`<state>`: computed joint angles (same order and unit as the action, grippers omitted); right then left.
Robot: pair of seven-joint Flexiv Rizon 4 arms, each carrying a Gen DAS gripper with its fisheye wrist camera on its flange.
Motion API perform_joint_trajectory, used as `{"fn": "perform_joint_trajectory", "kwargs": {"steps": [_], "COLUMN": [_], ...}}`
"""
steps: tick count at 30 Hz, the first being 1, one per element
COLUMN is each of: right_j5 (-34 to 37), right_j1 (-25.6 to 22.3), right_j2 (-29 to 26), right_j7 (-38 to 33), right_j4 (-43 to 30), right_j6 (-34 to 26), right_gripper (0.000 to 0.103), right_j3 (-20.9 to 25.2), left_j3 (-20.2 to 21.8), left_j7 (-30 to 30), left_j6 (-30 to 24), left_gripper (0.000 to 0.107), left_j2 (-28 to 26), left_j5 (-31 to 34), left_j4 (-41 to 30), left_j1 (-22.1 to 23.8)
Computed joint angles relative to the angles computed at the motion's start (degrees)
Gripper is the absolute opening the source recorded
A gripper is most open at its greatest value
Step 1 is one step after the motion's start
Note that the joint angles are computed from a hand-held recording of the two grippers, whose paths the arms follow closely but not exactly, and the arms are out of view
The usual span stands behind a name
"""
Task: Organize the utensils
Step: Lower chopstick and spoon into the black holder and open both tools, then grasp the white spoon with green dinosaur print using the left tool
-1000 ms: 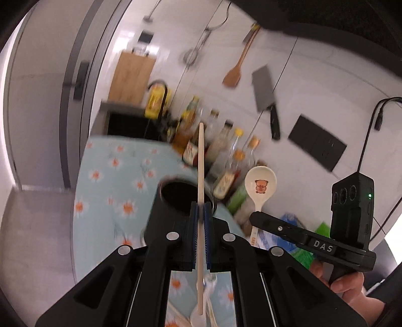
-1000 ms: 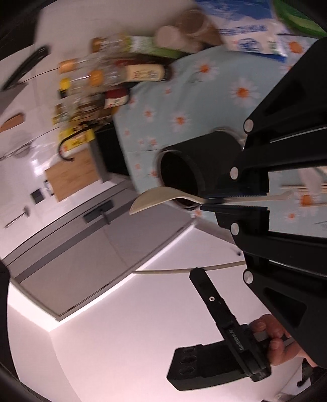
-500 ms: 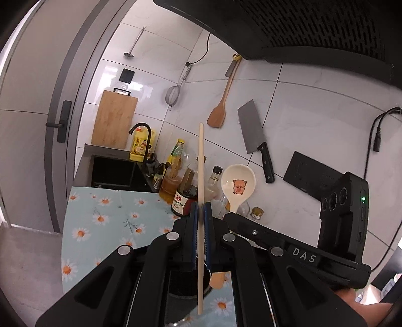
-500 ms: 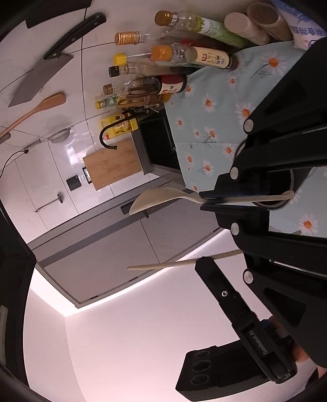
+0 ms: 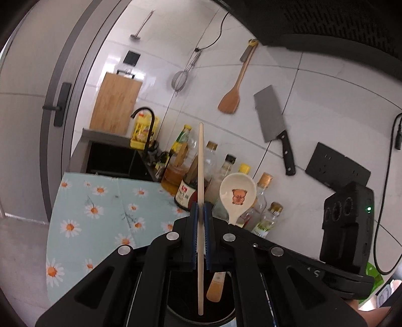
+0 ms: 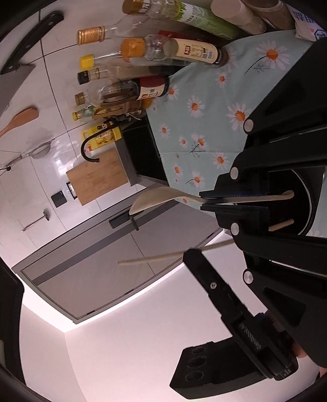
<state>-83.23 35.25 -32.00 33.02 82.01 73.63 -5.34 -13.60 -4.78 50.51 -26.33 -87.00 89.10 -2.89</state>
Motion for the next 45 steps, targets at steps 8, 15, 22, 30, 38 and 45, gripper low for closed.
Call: {"fn": "perform_joint_trajectory", "kwargs": {"steps": [8, 15, 22, 30, 38, 45], "right_j5": [2.05, 0.33, -0.85, 0.35, 4.41, 8.93], "right_j1": [0.85, 1.06, 1.15, 1.06, 0.16, 0.34], "right_j2": [0.17, 2.20, 4.04, 8.16, 12.43, 13.18], "right_j7": [0.06, 0.48, 0.26, -0.52, 2.01, 4.15], "right_j4": [1.11, 2.62, 3.87, 7.54, 14.90, 20.81], "right_j6": [-0.58, -2.77, -4.40, -6.13, -4.46, -1.78], "right_gripper": [0.021, 0.021, 0.021, 0.027, 0.030, 0.030], "right_j3": [-0.21, 0.99, 2.72, 5.79, 9.15, 10.93], "left_j3": [0.50, 0.97, 2.53, 5.29, 8.29, 10.13], "left_j7": [-4.60, -4.12, -2.56, -0.95, -1.00, -2.71], "left_j6": [-0.92, -1.30, -3.20, -6.76, -10.68, -14.26], "left_gripper": [0.005, 0.019, 0.019, 0.019, 0.019, 0.021], "left_j2": [-0.25, 1.89, 5.13, 9.87, 13.28, 14.13], "left_j5": [3.96, 2.84, 1.52, 1.31, 6.20, 15.60], "left_j4": [0.93, 3.24, 6.04, 9.87, 14.66, 18.20], "left_j1": [0.73, 1.15, 1.03, 0.93, 1.20, 2.24]}}
